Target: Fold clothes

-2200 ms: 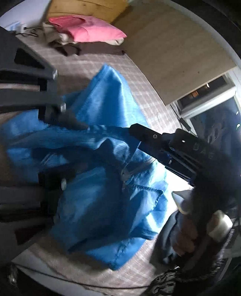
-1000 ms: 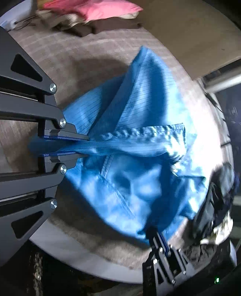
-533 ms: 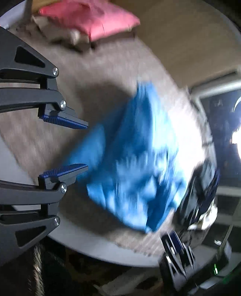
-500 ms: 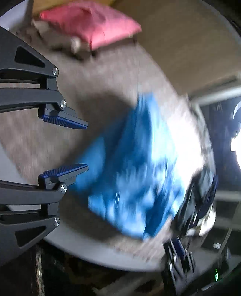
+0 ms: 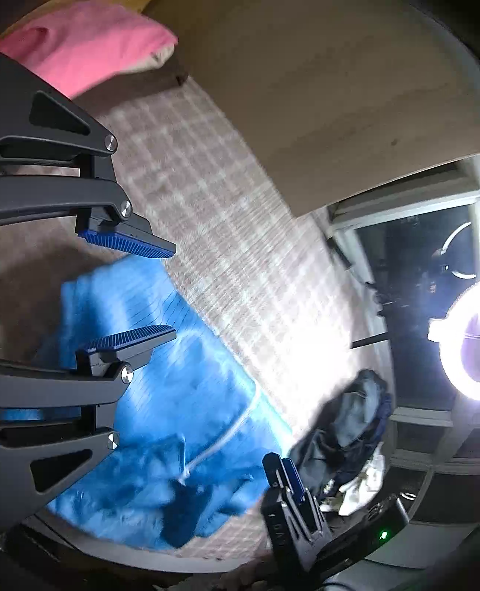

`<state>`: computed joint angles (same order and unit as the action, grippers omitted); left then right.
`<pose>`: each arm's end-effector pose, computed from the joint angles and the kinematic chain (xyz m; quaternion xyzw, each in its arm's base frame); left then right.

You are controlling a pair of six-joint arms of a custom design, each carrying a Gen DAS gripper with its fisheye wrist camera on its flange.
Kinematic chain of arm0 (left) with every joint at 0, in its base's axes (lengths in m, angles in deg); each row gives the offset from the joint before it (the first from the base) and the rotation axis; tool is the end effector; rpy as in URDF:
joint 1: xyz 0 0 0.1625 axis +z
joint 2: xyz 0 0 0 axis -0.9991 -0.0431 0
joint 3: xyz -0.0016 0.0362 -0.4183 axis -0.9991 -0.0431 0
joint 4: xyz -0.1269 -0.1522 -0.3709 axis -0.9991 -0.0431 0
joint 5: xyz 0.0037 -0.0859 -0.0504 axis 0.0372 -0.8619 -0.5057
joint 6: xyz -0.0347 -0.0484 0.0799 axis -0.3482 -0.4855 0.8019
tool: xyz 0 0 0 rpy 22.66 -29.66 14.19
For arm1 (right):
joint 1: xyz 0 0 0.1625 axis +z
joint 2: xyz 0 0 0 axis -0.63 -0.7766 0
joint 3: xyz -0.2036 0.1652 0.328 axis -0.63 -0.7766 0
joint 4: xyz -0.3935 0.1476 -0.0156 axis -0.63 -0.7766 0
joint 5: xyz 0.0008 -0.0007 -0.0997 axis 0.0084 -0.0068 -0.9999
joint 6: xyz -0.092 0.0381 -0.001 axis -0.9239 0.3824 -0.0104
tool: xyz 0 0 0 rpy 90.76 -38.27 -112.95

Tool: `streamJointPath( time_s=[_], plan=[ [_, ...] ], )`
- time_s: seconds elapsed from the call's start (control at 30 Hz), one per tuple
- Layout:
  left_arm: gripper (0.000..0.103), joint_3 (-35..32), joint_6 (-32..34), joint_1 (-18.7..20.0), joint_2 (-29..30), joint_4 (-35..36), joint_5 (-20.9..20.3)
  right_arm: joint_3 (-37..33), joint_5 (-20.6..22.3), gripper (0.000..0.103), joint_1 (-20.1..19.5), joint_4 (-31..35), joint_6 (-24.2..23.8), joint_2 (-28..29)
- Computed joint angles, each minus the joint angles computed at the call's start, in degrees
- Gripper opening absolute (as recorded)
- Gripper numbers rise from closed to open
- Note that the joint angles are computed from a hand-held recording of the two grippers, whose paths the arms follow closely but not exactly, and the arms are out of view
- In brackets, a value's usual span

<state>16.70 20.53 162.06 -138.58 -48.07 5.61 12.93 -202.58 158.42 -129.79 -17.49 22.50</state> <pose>-0.0318 -0.7862 0.5231 0.4403 0.8502 -0.1084 0.2673 0.4479 -0.6522 0.0509 0.0611 -0.9398 0.1694 0.2905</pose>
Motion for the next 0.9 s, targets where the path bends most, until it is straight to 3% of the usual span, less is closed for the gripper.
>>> streamJointPath(
  time_s=[0.03, 0.1, 0.17, 0.27, 0.37, 0.5, 0.63, 0.73, 0.8, 0.9],
  plan=[
    [0.034, 0.46, -1.39, 0.38, 0.4, 1.94, 1.34, 0.32, 1.2, 0.036, -1.24, 1.96, 0.42, -0.15],
    [0.033, 2.84, -5.01, 1.26, -0.72, 8.09, 1.22, 0.63, -0.96, 0.034, -2.04, 3.91, -0.85, 0.04],
    [0.034, 11.83, -1.84, 0.97, -5.67, 5.47, 2.68, 1.53, -2.2, 0.034, -2.53, 4.2, -1.73, -0.46],
    [0.038, 19.16, 1.21, -0.14, -11.15, 0.55, 3.95, 6.74, 2.23, 0.036, -2.59, -1.75, -2.51, -4.79],
    [0.038, 14.78, -1.73, -0.18, -10.72, 2.02, 0.45, 12.52, 3.92, 0.036, -2.08, -9.92, -2.29, -9.15],
    [0.038, 9.6, -3.72, -0.44, -6.86, -2.97, -0.42, 14.13, 3.5, 0.036, -2.12, -17.55, -3.06, -10.19],
    [0.037, 7.57, -8.5, -0.03, -3.29, -5.56, -1.18, 9.91, 7.09, 0.036, -4.19, -15.19, -4.72, -6.97],
    [0.037, 10.25, -9.88, -0.09, -2.72, -4.3, 2.83, 6.68, 8.35, 0.036, -5.8, -10.55, -6.05, -4.37],
    [0.037, 13.39, -11.42, -0.13, -3.93, -3.97, 3.14, 4.99, 8.33, 0.033, -7.07, -8.26, -6.94, -2.76],
    [0.037, 19.0, -13.3, -0.42, -6.93, -4.64, 2.68, 2.68, 4.99, 0.026, -7.47, -7.63, -9.73, -1.08]
  ],
)
